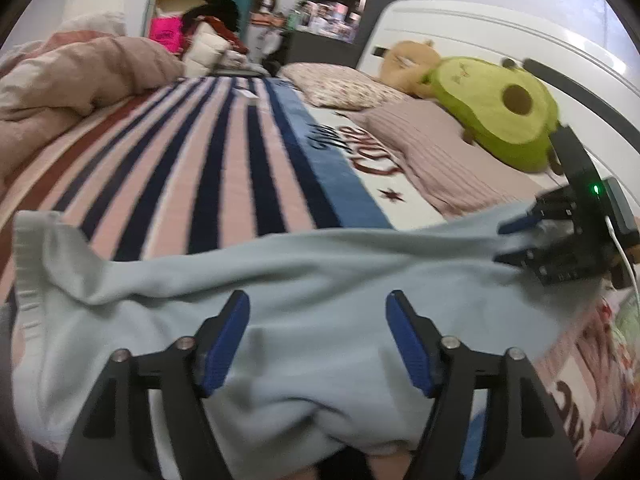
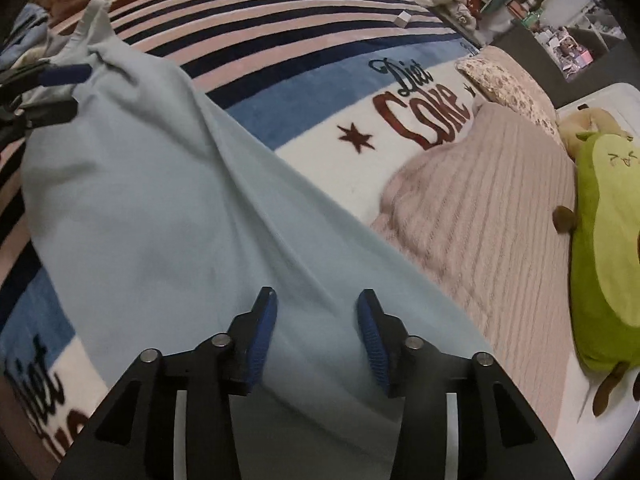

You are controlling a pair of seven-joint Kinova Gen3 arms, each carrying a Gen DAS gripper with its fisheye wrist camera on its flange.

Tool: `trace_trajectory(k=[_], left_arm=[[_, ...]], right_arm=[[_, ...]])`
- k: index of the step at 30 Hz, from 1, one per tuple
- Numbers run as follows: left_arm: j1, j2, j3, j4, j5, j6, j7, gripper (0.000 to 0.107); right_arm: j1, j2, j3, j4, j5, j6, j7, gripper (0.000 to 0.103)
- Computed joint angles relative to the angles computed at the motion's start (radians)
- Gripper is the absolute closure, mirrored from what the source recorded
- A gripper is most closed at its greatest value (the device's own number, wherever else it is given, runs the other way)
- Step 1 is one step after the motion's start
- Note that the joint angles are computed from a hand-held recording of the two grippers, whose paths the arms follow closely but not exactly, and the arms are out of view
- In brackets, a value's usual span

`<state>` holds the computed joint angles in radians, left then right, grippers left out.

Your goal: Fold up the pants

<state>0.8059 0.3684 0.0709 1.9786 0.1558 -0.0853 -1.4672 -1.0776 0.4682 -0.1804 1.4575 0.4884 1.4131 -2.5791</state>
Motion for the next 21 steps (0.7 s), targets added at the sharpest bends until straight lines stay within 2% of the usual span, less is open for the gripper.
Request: trace_trajectory(k=[1,2,3,4,6,11,15,18,21], left_arm=[[0.024,-0.001,-0.03,0.006,0.003,-0.011,0.014,0.039],[0.03,-0.001,-0.041,0.005,-0.01,-0.005,0.033,0.039],[0.019,0.0,-0.034,0.007,-0.032,-0.007,0.059,0.039],[-0.008,0.001,-0.008,0.01,-0.046,-0.01,0.069,0.039],[-0.073,0.003,0.06,0.017,-0.036,-0.021,0.041,0.039],[-0.133,-0.002,0.126,0.04,-0.041,-0.05,0.033,0.039],[-0.149,-0.002,0.146,0.05,-0.054,-0.061,0.041,0.039],[-0.171,0.001,0.168,0.054,-0.066,-0.066,0.051,0.039],[-0.169,0.005,0.164,0.049,-0.067,-0.058,0.057,0.039]], right_arm=[[0.014,0.001,-0.005,-0.001,-0.019,-0.011,0.013,0.066],[0.024,0.007,-0.01,-0.007,-0.038,-0.013,0.032,0.079],[0.026,0.015,-0.012,-0.018,-0.052,-0.006,0.058,0.087],[0.022,0.024,-0.018,-0.028,-0.055,0.006,0.076,0.095],[-0.022,0.036,-0.005,-0.044,-0.022,0.044,0.064,0.1],[-0.127,0.072,0.046,-0.099,0.105,0.181,-0.068,0.103],[-0.123,0.086,0.057,-0.145,0.157,0.228,-0.086,0.103],[-0.099,0.106,0.06,-0.16,0.171,0.223,-0.058,0.103],[-0.06,0.111,0.064,-0.122,0.153,0.171,-0.06,0.101]])
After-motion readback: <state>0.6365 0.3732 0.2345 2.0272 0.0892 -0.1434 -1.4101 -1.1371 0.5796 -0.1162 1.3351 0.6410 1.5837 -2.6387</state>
